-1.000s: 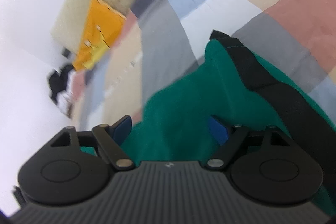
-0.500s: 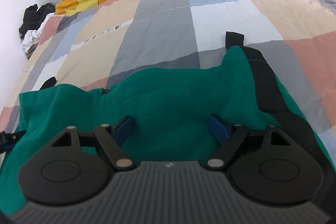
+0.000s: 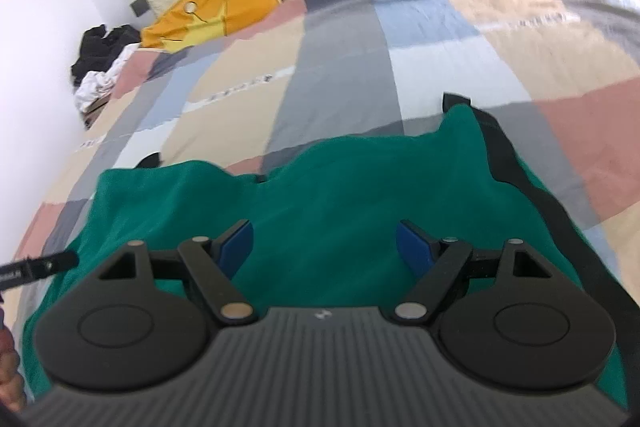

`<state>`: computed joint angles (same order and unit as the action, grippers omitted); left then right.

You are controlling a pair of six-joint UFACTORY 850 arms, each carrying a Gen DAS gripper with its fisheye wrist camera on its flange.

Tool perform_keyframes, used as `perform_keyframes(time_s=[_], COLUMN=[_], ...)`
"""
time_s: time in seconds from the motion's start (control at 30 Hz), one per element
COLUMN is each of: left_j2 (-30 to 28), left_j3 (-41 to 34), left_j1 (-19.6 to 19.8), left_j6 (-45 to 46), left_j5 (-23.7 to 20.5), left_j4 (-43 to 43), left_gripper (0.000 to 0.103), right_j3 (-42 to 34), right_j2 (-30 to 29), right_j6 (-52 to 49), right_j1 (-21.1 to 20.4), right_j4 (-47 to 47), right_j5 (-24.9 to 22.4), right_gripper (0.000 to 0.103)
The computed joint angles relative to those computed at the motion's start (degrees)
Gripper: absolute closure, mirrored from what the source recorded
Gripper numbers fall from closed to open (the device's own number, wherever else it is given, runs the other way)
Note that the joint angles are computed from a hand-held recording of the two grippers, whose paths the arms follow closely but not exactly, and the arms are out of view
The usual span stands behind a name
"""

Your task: Fold large clothes

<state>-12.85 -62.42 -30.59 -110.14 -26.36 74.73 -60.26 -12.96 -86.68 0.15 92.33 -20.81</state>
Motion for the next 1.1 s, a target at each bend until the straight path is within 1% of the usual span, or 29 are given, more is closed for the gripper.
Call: perform_keyframes(time_s=[0.13, 0.2, 0.27, 0.37, 0.47, 0.53, 0.57, 0.63, 0.7, 0.73, 0.8, 0.9, 1.03, 1.1], left_j2=[2.75, 4.42, 5.44, 6.73, 7.15, 6.66, 6.18, 5.12, 4.40, 4.00, 3.48, 3.77, 5.50, 6.33], left_j3=[2.31, 3.94, 4.86, 6.34, 7.30, 7.12, 6.86, 6.55, 6.54, 6.32, 6.23, 6.45, 7.47, 7.85], left_j1=[-2.80, -4.08, -5.50, -8.03, -10.22, -10.95, -11.17, -11.51, -11.17, -10.85, -10.62, -10.89, -10.99, -11.48], left_j6=[-4.63, -7.64, -8.41, -10.50, -11.62, -9.60, -7.54, -5.14, -3.87, -3.00, -2.26, -3.61, -7.16, -8.22], left_j5=[-1.57, -1.15, -1.33, -2.01, -2.42, -1.73, -1.47, -1.45, -0.56, 0.07, 0.59, -0.12, 0.25, -0.59], left_j4=[5.17, 8.09, 9.21, 11.86, 13.02, 10.47, 8.07, 5.00, 2.52, 0.61, -0.84, 0.39, 3.40, 3.56], left_gripper=[0.030, 0.030, 0.030, 0.030, 0.030, 0.030, 0.030, 0.030, 0.030, 0.030, 0.030, 0.029, 0.029, 0.029], right_j3=[4.36, 6.13, 8.28, 11.11, 12.83, 13.15, 13.26, 12.95, 12.22, 12.10, 12.49, 14.37, 17.12, 18.47], right_j2=[5.24, 7.28, 9.49, 12.13, 13.29, 12.95, 12.49, 11.32, 10.32, 10.07, 10.25, 12.08, 15.77, 17.60], right_j6=[-7.96, -10.30, -12.44, -16.25, -13.64, -10.44, -10.42, -8.33, -3.94, -3.29, -4.72, -6.79, -2.13, 1.30], right_j1=[-0.02, -0.20, -0.15, 0.67, 1.73, 2.74, 2.98, 3.01, 2.88, 2.91, 2.98, 2.93, 1.12, 0.14], right_j4=[5.88, 7.78, 9.69, 12.11, 8.54, 5.20, 5.08, 3.94, 0.17, -0.48, 1.06, 5.00, 5.55, 4.90], right_j5=[-0.78, -1.74, -2.52, -2.08, -1.14, 0.79, 1.12, 0.83, 0.51, 0.46, 0.51, 0.48, -2.36, -3.83], right_gripper=[0.023, 0.023, 0.023, 0.022, 0.023, 0.023, 0.023, 0.022, 0.022, 0.022, 0.022, 0.023, 0.023, 0.023])
